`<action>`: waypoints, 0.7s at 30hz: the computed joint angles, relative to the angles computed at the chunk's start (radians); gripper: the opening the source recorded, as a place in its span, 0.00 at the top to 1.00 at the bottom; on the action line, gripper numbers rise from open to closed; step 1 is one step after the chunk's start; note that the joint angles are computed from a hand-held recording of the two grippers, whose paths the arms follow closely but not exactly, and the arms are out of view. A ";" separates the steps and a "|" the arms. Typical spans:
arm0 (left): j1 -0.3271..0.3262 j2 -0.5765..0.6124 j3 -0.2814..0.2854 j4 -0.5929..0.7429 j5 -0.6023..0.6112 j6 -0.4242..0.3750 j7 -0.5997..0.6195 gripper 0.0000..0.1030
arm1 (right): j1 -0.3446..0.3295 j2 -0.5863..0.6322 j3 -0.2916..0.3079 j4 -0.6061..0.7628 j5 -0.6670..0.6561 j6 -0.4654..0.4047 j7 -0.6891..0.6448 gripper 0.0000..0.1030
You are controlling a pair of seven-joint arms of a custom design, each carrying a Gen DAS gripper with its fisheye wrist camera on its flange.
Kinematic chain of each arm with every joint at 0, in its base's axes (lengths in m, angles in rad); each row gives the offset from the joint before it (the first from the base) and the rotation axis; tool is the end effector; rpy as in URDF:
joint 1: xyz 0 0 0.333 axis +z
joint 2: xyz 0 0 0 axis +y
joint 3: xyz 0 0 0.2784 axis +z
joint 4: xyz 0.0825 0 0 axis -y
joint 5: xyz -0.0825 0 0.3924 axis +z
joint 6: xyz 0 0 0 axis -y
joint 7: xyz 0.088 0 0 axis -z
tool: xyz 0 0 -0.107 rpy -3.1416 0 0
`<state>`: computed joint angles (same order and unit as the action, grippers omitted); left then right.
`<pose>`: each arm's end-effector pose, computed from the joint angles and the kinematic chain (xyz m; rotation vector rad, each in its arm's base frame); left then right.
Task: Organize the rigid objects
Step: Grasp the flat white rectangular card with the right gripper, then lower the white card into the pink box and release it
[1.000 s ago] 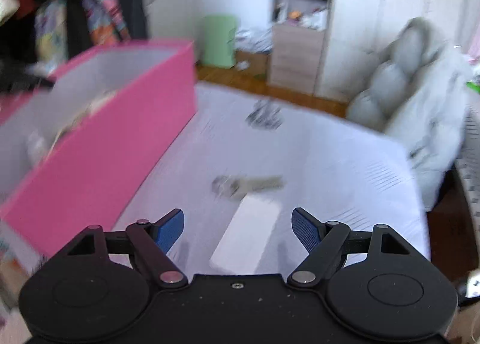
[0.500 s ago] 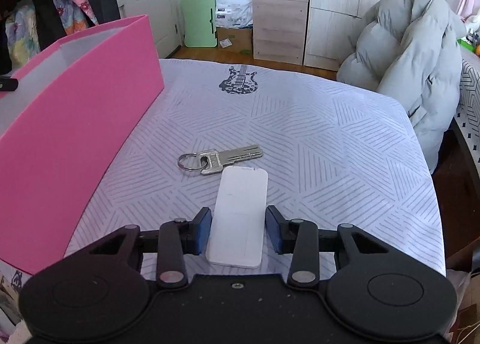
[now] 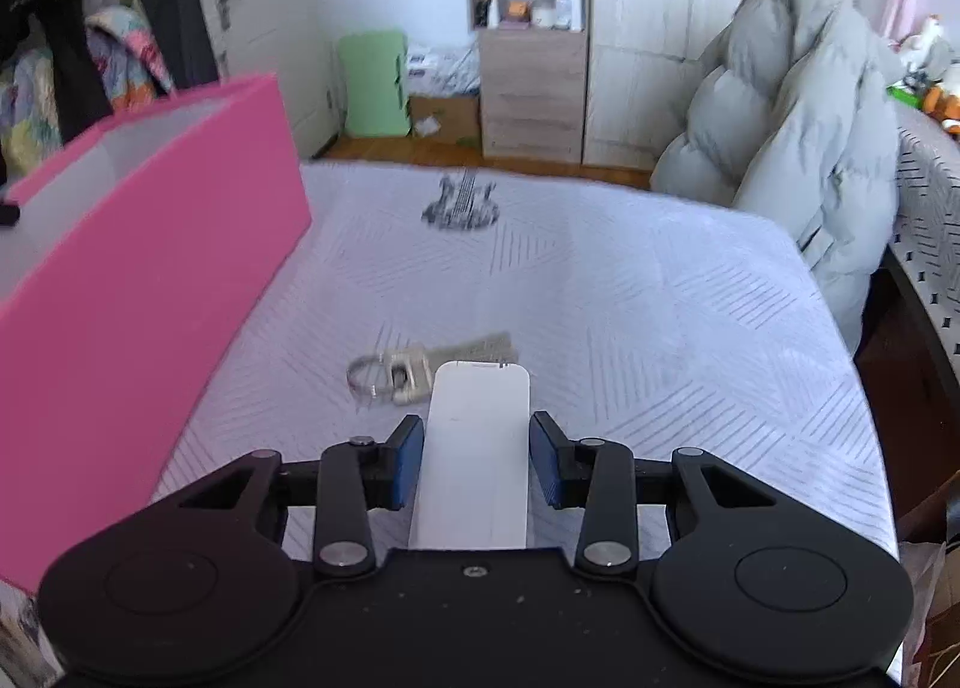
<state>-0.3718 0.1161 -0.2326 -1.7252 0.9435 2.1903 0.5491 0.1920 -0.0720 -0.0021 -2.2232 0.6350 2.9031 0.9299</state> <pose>0.5441 -0.3331 0.5196 -1.6106 1.6294 -0.4293 0.5631 0.0718 0.4426 -1.9063 1.4524 -0.5209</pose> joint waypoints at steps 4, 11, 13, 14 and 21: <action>0.001 -0.001 0.000 -0.002 -0.001 0.003 0.001 0.95 | 0.027 -0.047 -0.009 -0.008 0.075 0.030 -0.061 0.58; -0.001 0.001 -0.001 0.002 0.002 -0.005 0.004 0.95 | 0.139 -0.179 -0.072 0.013 0.430 -0.139 -0.422 0.57; -0.003 0.003 -0.001 0.004 0.004 -0.007 0.005 0.95 | 0.152 -0.185 -0.070 0.039 0.463 -0.224 -0.479 0.57; -0.003 0.003 -0.001 0.004 0.004 -0.007 0.005 0.95 | 0.153 -0.181 -0.060 0.050 0.457 -0.245 -0.493 0.57; -0.002 0.001 0.000 0.001 0.001 -0.005 0.000 0.95 | 0.133 -0.095 0.048 0.094 0.141 -0.200 -0.370 0.58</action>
<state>-0.3743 0.1169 -0.2326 -1.7238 0.9445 2.1853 0.5491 0.3255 -0.1669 0.0455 -2.1290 0.7757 2.7035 0.5597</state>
